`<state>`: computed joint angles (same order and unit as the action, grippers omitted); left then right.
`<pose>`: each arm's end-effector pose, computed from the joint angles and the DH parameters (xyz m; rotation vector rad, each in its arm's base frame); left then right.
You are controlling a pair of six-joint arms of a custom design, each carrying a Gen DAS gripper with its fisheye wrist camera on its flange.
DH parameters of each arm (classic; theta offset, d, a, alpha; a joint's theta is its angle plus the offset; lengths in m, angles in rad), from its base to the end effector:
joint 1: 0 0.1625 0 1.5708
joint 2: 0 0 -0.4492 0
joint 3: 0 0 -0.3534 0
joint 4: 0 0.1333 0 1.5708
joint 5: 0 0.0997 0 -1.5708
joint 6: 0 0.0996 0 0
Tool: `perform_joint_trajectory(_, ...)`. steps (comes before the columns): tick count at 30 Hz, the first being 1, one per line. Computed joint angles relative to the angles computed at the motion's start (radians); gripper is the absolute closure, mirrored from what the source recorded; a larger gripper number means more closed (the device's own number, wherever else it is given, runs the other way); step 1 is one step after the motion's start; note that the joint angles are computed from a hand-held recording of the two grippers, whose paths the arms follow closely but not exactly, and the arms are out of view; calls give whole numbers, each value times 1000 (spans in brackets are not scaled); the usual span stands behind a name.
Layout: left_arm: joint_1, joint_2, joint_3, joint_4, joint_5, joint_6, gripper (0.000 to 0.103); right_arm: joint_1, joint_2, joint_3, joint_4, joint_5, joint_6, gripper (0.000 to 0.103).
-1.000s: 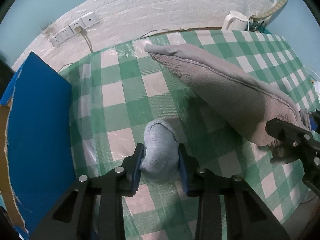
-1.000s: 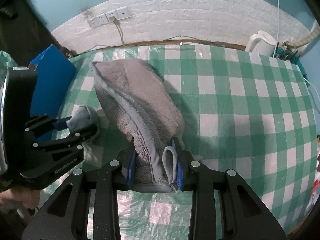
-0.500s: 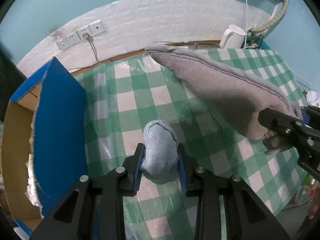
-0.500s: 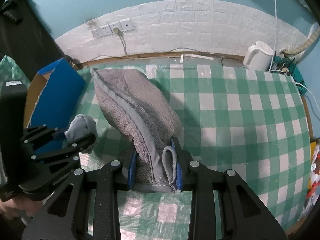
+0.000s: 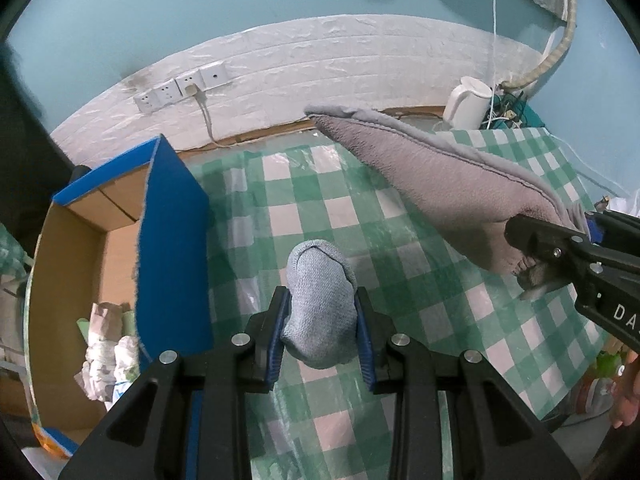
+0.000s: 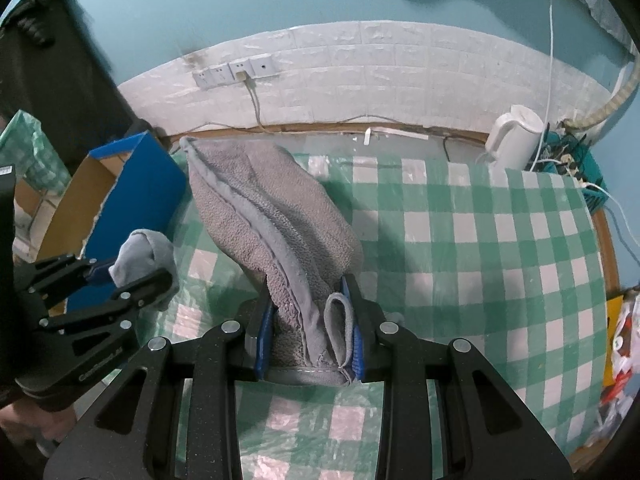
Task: Organize soft objects
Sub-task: 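Lift and carry the grey mitt and blue sock over the box with both tools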
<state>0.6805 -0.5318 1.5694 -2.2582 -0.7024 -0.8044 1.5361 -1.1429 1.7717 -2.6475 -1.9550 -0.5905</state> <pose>-0.3645 -0.5643 -0.0087 0.2832 2.2576 -0.5226 0.0750 -0.6050 0.3233 0.6057 -2.5452 0.4101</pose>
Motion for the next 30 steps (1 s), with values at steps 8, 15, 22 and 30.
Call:
perform_joint_trajectory(8, -24, -43, 34, 22, 37, -32, 72, 30, -5, 4, -8, 0, 3, 74)
perform_joint_trajectory(15, -37, -93, 77, 59, 54, -85, 72, 62, -2, 5, -8, 9, 1, 74)
perform_joint_trajectory(22, -44, -154, 132, 83, 75, -147, 72, 98, 5, 2, -4, 22, -2, 74)
perform_joint_trajectory(30, -50, -224, 188, 109, 94, -207, 72, 149, 22, 5, -5, 25, -6, 74)
